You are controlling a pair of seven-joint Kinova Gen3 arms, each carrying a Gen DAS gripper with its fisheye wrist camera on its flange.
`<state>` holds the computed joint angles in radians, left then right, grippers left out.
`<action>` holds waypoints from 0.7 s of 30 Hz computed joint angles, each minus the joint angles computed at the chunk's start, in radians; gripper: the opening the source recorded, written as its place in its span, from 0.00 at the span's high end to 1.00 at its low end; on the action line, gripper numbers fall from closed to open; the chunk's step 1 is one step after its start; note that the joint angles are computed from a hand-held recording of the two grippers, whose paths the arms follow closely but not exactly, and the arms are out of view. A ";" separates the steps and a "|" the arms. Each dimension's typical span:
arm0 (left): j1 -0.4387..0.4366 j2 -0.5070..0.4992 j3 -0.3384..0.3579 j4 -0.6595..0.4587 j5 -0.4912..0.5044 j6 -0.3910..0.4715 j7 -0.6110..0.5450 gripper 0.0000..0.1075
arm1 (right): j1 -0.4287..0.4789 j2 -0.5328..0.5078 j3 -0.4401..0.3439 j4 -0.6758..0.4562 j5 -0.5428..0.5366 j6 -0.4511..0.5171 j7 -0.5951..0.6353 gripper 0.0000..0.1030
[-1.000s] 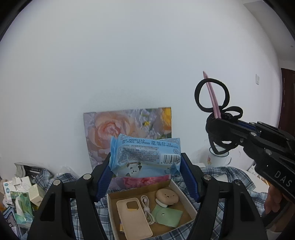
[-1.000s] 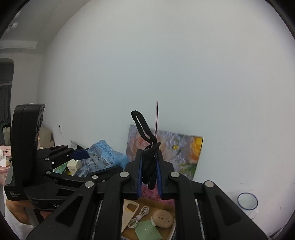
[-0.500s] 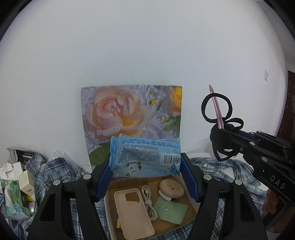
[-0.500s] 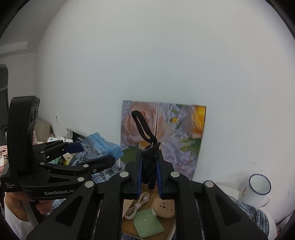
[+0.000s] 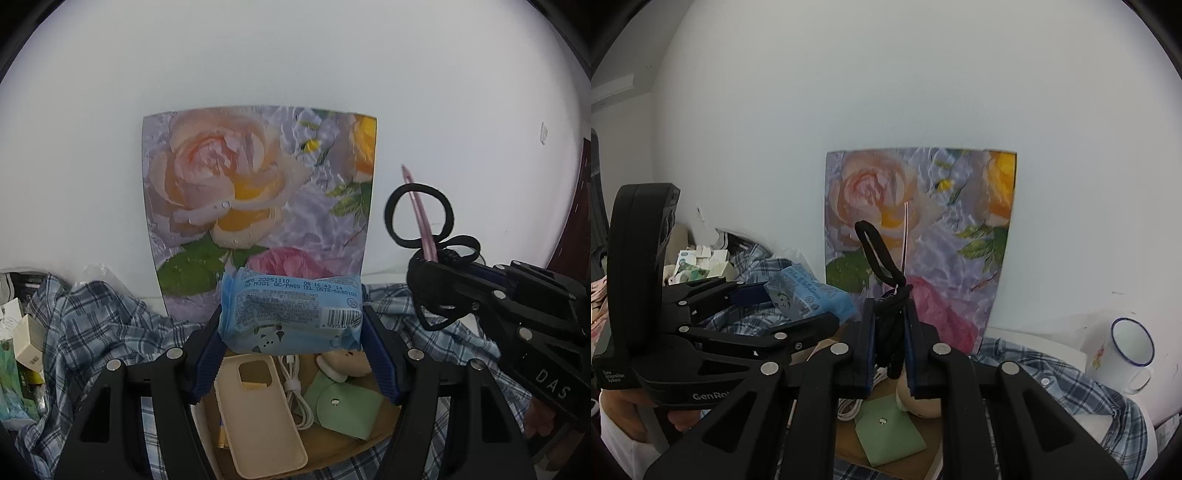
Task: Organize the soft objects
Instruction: 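Carry the packet with the left tool while the right tool carries the scissors over the box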
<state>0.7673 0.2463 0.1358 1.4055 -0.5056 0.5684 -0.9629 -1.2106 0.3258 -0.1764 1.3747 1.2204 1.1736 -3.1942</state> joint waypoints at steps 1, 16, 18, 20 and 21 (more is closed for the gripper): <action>0.002 0.008 0.000 -0.004 -0.001 0.005 0.000 0.34 | 0.007 0.003 -0.001 -0.003 -0.009 -0.008 0.009 0.88; -0.027 0.104 0.011 -0.066 0.128 0.071 -0.116 0.34 | 0.108 0.004 0.007 0.038 -0.208 -0.116 0.082 0.88; -0.038 0.121 0.015 -0.075 0.162 0.079 -0.143 0.34 | 0.121 0.009 0.011 0.037 -0.241 -0.130 0.100 0.88; -0.040 0.137 0.013 -0.088 0.185 0.093 -0.162 0.34 | 0.132 0.014 0.014 0.039 -0.271 -0.150 0.118 0.88; -0.044 0.145 0.016 -0.095 0.200 0.103 -0.177 0.34 | 0.138 0.017 0.016 0.040 -0.285 -0.162 0.127 0.88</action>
